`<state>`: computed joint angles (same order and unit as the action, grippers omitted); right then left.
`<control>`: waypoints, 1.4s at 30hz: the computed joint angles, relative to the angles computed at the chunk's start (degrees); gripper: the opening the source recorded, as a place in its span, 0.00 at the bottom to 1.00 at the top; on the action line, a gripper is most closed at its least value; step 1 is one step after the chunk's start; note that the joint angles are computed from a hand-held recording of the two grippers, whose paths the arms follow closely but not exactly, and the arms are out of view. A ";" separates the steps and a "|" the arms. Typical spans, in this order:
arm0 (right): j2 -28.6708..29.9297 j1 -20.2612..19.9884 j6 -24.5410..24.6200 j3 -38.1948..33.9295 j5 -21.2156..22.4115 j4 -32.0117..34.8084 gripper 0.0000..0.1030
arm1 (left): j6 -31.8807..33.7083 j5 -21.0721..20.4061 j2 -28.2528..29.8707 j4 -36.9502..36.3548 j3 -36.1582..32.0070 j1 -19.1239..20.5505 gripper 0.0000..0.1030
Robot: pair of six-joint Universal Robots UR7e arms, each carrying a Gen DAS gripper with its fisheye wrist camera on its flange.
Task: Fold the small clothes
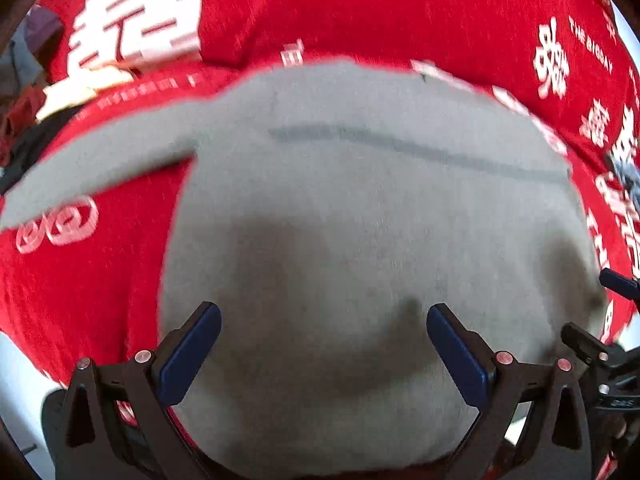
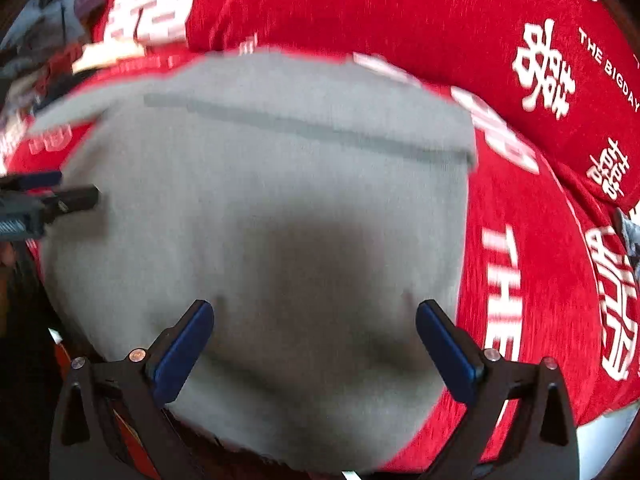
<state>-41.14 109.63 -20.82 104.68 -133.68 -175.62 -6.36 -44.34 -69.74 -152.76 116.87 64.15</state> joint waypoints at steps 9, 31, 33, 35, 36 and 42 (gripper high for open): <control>9.77 -0.48 4.90 -15.14 -0.74 8.78 0.98 | -2.35 1.85 8.70 6.13 -10.73 2.21 1.00; 5.72 3.04 -19.88 -0.15 0.50 -1.25 0.99 | 9.46 -1.26 0.54 5.69 1.69 -2.51 1.00; 6.27 2.38 -20.65 -0.09 -0.31 -0.47 0.99 | 10.50 -1.96 -0.42 3.78 3.08 -1.93 1.00; 4.04 1.20 -21.39 2.99 1.96 -2.72 0.99 | 9.84 -1.44 -2.27 5.62 4.25 -1.44 1.00; 3.23 0.75 -22.06 4.27 1.43 -3.60 0.99 | 9.60 -1.45 -3.22 5.71 5.10 -1.35 1.00; -0.49 0.34 -22.79 6.78 -4.34 0.83 0.99 | 4.36 -0.23 -6.08 13.25 4.50 -1.09 1.00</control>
